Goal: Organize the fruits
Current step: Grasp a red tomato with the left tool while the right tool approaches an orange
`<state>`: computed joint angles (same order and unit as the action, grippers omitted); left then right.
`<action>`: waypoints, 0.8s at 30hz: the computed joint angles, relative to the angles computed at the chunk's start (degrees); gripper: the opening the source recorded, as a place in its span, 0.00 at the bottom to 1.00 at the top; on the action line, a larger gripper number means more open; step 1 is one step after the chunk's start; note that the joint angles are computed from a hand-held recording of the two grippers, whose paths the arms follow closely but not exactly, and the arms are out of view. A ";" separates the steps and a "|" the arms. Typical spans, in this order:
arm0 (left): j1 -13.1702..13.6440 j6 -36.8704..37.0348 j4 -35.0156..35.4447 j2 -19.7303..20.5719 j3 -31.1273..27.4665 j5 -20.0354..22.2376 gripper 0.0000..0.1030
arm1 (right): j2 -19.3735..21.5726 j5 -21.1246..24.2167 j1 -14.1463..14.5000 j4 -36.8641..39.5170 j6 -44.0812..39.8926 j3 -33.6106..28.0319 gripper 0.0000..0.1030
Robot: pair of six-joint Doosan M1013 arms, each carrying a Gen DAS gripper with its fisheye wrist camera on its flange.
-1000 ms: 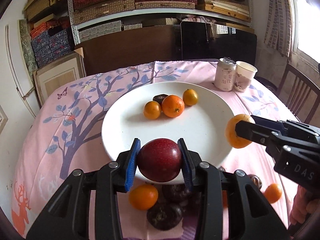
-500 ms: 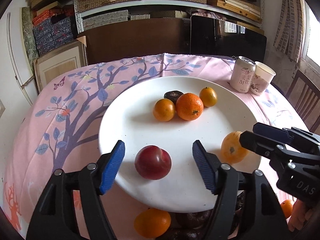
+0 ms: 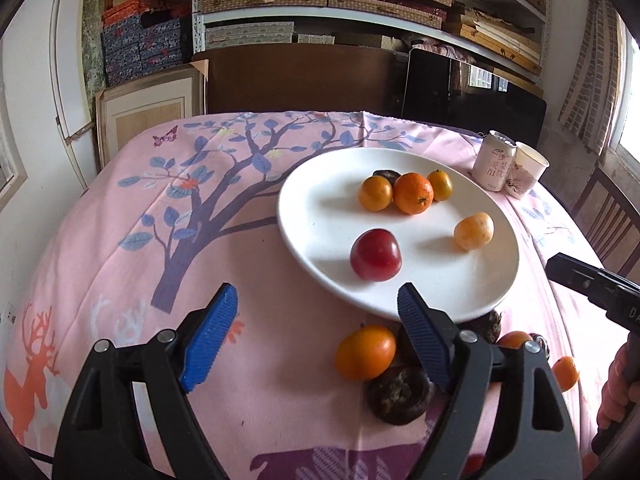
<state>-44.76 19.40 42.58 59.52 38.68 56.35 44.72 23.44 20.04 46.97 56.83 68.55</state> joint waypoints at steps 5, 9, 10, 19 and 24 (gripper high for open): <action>-0.38 -3.79 -0.44 -2.51 5.64 -1.88 0.78 | -3.04 -3.13 -0.85 6.82 -7.24 6.27 0.56; -1.48 -3.42 -0.71 -3.54 7.98 -3.67 0.78 | -5.24 -4.76 -1.38 9.69 -10.69 11.24 0.57; -1.96 -2.41 -0.68 -3.58 8.12 -3.82 0.79 | -5.66 -5.00 -1.45 10.44 -11.68 12.30 0.57; -6.55 7.88 3.34 -1.78 6.21 -1.83 0.88 | -6.60 -7.01 -0.56 4.20 -8.74 15.57 0.61; -6.81 9.15 2.96 -1.75 6.29 -3.20 0.88 | -6.40 -6.80 -0.37 0.61 -5.32 15.34 0.63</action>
